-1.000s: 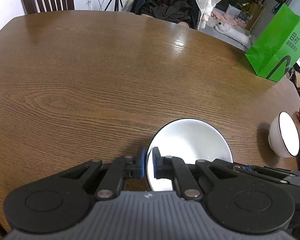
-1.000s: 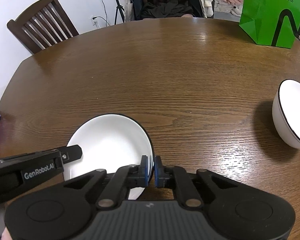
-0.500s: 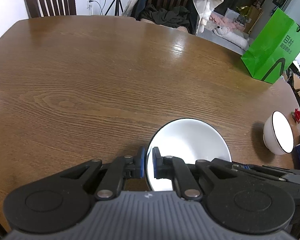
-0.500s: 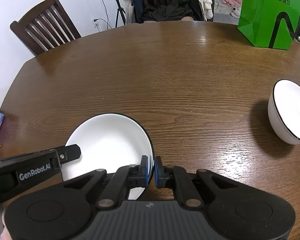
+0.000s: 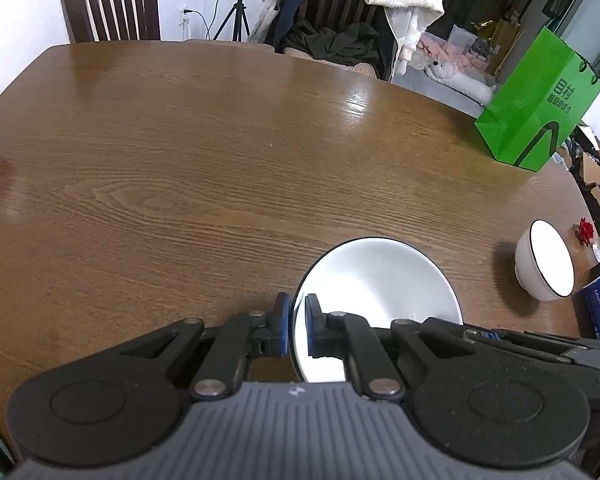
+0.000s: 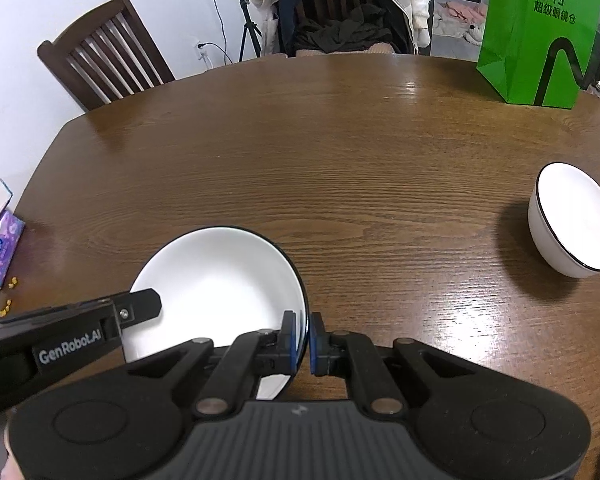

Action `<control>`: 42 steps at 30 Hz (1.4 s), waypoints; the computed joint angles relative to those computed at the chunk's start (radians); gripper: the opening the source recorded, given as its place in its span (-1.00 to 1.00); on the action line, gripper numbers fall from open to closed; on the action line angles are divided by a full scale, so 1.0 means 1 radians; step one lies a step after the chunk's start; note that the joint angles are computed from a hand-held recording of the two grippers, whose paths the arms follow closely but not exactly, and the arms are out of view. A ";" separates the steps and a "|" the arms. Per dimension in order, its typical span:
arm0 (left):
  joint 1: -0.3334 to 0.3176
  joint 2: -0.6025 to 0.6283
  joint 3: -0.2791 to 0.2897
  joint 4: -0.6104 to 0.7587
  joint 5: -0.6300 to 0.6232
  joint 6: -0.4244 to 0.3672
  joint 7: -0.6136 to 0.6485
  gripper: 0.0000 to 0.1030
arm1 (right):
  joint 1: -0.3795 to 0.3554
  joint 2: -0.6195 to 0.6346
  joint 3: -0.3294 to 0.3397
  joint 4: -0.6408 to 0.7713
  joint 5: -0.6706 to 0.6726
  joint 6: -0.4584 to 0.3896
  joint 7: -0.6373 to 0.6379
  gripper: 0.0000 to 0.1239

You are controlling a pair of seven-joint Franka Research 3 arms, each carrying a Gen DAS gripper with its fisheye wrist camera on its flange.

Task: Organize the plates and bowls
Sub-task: 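Carry the white bowl with both grippers toward the blue bowl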

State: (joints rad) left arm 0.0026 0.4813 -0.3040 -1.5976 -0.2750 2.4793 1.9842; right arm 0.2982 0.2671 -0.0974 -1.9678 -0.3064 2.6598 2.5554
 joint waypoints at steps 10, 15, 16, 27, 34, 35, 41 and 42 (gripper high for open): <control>0.031 -0.066 -0.001 -0.067 -0.055 0.003 0.051 -0.83 | 0.017 -0.040 0.014 -0.024 -0.042 -0.021 0.049 -0.90; 0.040 -0.099 0.005 -0.102 -0.085 0.009 0.081 -0.83 | 0.025 -0.054 0.025 -0.028 -0.068 -0.034 0.078 -0.90; 0.041 -0.106 0.007 -0.110 -0.091 0.010 0.086 -0.83 | 0.025 -0.059 0.028 -0.031 -0.073 -0.036 0.084 -0.90; 0.049 -0.177 0.031 -0.186 -0.145 0.020 0.139 -0.83 | 0.034 -0.088 0.056 -0.048 -0.112 -0.055 0.129 -0.90; 0.053 -0.208 0.048 -0.214 -0.181 0.019 0.174 -0.83 | 0.042 -0.104 0.073 -0.050 -0.134 -0.073 0.153 -0.90; 0.052 -0.211 0.050 -0.216 -0.184 0.019 0.176 -0.83 | 0.042 -0.105 0.075 -0.050 -0.135 -0.076 0.154 -0.90; 0.060 -0.234 0.065 -0.238 -0.212 0.014 0.201 -0.83 | 0.049 -0.110 0.088 -0.043 -0.143 -0.090 0.161 -0.90; 0.062 -0.237 0.067 -0.240 -0.217 0.012 0.206 -0.83 | 0.051 -0.110 0.090 -0.041 -0.144 -0.093 0.162 -0.90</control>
